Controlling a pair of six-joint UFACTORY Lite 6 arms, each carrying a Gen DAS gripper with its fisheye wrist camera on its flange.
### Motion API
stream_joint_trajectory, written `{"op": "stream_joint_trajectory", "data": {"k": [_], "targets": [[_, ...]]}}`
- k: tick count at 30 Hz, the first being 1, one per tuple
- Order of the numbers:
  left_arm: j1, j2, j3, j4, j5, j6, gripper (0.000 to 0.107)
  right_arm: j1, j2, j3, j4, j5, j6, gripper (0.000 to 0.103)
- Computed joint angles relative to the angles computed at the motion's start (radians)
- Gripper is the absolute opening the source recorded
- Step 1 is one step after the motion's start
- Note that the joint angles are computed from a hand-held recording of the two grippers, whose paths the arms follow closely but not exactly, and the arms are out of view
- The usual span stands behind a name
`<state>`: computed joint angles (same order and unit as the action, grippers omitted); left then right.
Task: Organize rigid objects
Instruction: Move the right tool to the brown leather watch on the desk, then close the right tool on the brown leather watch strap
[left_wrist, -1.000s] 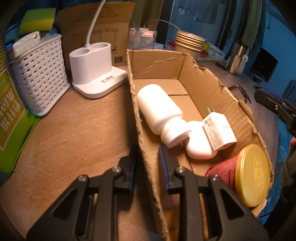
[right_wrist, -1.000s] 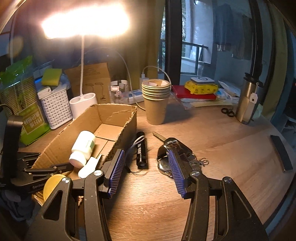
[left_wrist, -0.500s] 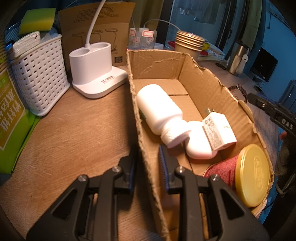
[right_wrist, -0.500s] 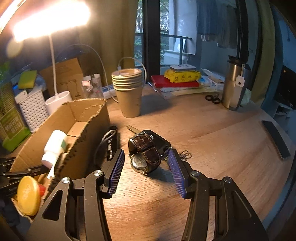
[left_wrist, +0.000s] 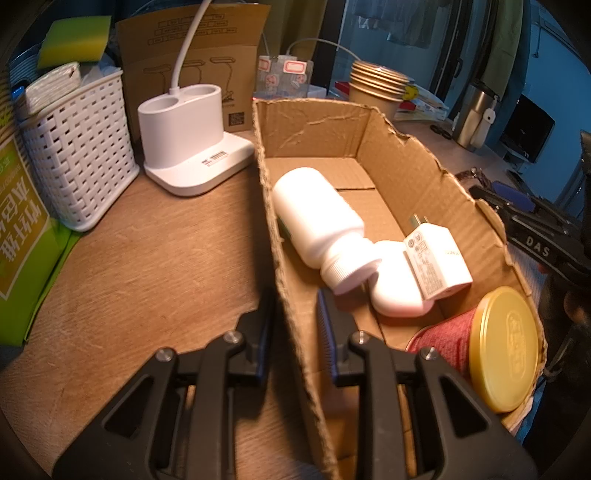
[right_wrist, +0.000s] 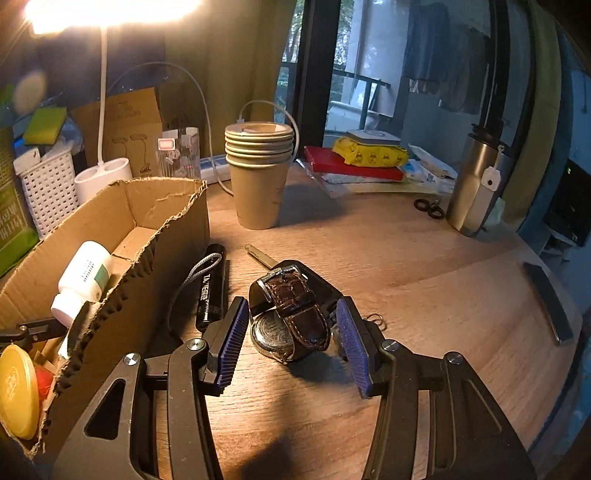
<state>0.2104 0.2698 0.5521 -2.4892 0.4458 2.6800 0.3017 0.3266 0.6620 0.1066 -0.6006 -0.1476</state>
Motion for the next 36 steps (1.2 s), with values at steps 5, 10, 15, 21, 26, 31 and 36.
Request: {"op": "stream_joint_trajectory", "data": {"k": [5,10,15,21,26,31,36], "targets": [[0.002,0.002,0.002,0.003,0.001,-0.001,0.025,-0.003,-0.016,-0.023,-0.040,0.003,0.011,0.025],[0.001,0.001,0.001,0.001,0.000,0.000,0.025,-0.008,-0.081,-0.096,-0.089,-0.002,0.042,0.025],[0.002,0.002,0.002,0.002,0.000,-0.001,0.025,-0.048,-0.195,-0.201,-0.202,0.016,0.103,0.025],[0.002,0.002,0.002,0.003,0.000,-0.001,0.025,-0.052,-0.286,-0.290,-0.232,0.043,0.085,0.025],[0.003,0.002,0.002,0.004,0.000,-0.002,0.025,-0.030,-0.308,-0.316,-0.271,0.071,0.105,0.025],[0.002,0.002,0.002,0.004,0.000,-0.002,0.025,0.024,-0.318,-0.314,-0.268,0.094,0.108,0.035],[0.002,0.002,0.002,0.004,0.000,-0.002,0.025,0.026,-0.225,-0.268,-0.204,0.064,0.080,0.055]]}}
